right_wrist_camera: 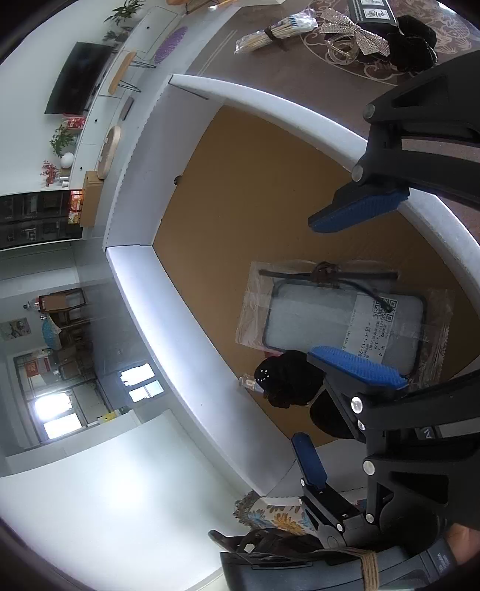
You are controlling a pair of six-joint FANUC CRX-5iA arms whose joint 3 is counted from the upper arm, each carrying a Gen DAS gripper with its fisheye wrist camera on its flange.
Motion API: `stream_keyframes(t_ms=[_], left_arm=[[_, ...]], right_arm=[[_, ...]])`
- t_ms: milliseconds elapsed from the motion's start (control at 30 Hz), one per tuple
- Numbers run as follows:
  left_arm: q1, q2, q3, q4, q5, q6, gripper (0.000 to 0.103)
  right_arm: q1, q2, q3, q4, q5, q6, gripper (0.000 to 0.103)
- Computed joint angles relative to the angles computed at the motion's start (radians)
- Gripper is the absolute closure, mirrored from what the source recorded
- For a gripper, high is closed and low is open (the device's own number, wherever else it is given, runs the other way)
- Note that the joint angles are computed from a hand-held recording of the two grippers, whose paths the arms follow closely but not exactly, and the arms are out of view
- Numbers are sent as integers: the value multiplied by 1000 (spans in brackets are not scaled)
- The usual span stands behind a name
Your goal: Organize objects
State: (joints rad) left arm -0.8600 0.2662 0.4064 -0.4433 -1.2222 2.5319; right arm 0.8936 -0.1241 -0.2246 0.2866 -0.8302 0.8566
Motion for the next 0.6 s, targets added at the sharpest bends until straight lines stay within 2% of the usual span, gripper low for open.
stream_keyframes(t_ms=[67,167,200,267,300,367,467,533,600], left_arm=[[-36,-15,-10,-48,7,60,21],[-130,-11,28,-147,-12,127,21],[-168,0,53,-182,-24,133,21],[-235,29,103,-228,-30,126,21],[-266,41,122,-240,-19,122,21],[-310,49,131,-234,56,120,19],[-347,82,162,-178,148,74,3],[-362,135,215,-128,166,-6,2],[-368,198,276,-75,165,-96,2]], right_arm=[[22,-70,-91,109,46,-83,37],[67,-223,-302,415,94,-333,18],[73,-284,-376,517,92,-426,8],[76,-406,-493,649,46,-567,2],[76,-463,-538,676,10,-610,2],[77,-548,-588,669,-102,-632,2],[88,-678,-653,623,-302,-635,2],[84,-735,-674,573,-424,-614,2],[72,-774,-692,530,-502,-599,2]])
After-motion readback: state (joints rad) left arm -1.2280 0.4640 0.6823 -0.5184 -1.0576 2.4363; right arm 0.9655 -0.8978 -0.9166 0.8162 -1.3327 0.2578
